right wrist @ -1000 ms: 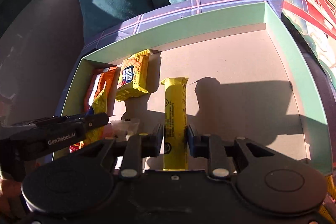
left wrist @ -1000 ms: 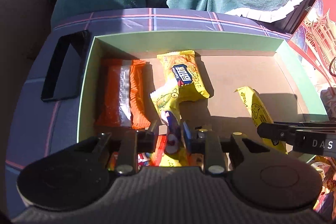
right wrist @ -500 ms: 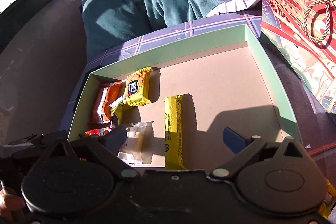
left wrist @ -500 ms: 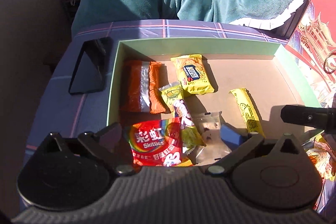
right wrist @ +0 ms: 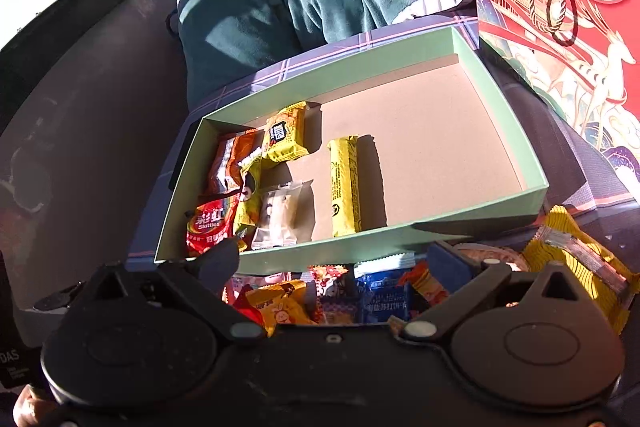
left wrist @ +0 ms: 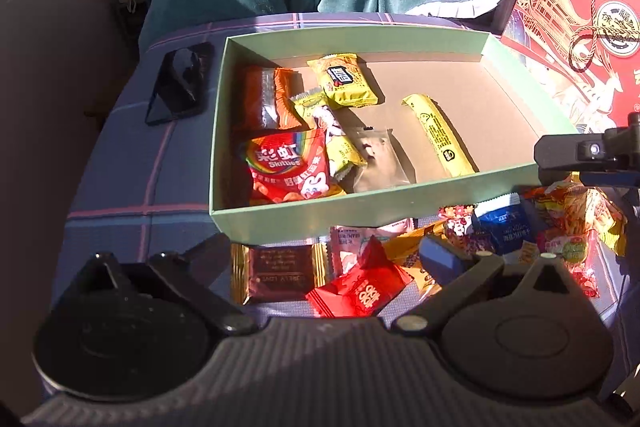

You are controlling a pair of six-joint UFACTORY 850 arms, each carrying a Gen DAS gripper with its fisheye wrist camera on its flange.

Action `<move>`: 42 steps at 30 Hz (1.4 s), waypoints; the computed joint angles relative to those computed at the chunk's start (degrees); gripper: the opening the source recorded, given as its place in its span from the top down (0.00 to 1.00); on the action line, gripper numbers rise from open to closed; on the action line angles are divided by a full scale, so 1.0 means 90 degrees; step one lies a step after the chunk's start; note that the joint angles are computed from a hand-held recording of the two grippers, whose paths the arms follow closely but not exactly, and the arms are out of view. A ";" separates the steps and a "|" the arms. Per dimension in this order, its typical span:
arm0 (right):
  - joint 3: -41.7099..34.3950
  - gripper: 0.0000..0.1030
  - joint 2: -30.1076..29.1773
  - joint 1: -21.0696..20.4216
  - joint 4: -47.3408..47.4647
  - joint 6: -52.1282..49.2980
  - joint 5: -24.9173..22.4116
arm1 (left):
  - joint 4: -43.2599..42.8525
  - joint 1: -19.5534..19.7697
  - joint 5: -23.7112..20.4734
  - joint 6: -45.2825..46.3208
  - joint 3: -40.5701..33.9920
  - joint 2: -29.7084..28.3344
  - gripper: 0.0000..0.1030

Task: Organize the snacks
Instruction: 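Grasp the red square candy with the left tool while the right tool grasps the yellow rabbit pack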

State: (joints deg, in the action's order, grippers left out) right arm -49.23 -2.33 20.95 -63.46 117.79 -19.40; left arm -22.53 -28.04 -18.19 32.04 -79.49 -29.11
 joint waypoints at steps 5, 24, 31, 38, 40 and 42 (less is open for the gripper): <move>0.0144 0.01 0.0044 0.0148 0.0008 0.0224 0.0117 | 0.0183 -0.0013 0.0133 0.0130 0.0350 0.0069 0.00; -0.0011 0.16 -0.0455 0.0118 -0.0198 0.0469 0.0716 | -0.1382 -0.0169 0.0046 0.3155 0.0373 -0.0276 0.40; -0.0340 0.31 -0.0808 0.0083 0.0314 -0.0409 0.1019 | -0.1833 -0.0011 -0.0329 0.3312 0.0479 -0.0184 0.62; -0.0544 0.31 -0.1035 0.0095 0.0215 -0.0534 0.1161 | -0.1994 0.0400 -0.0841 0.2547 0.0560 -0.0071 0.64; -0.0587 0.31 -0.1091 0.0092 0.0496 -0.0831 0.1159 | -0.2068 0.0523 -0.0913 0.2436 0.0552 -0.0073 0.64; -0.0634 0.31 -0.1157 0.0106 0.0728 -0.1092 0.1156 | -0.2138 0.0594 -0.0979 0.2418 0.0524 -0.0091 0.64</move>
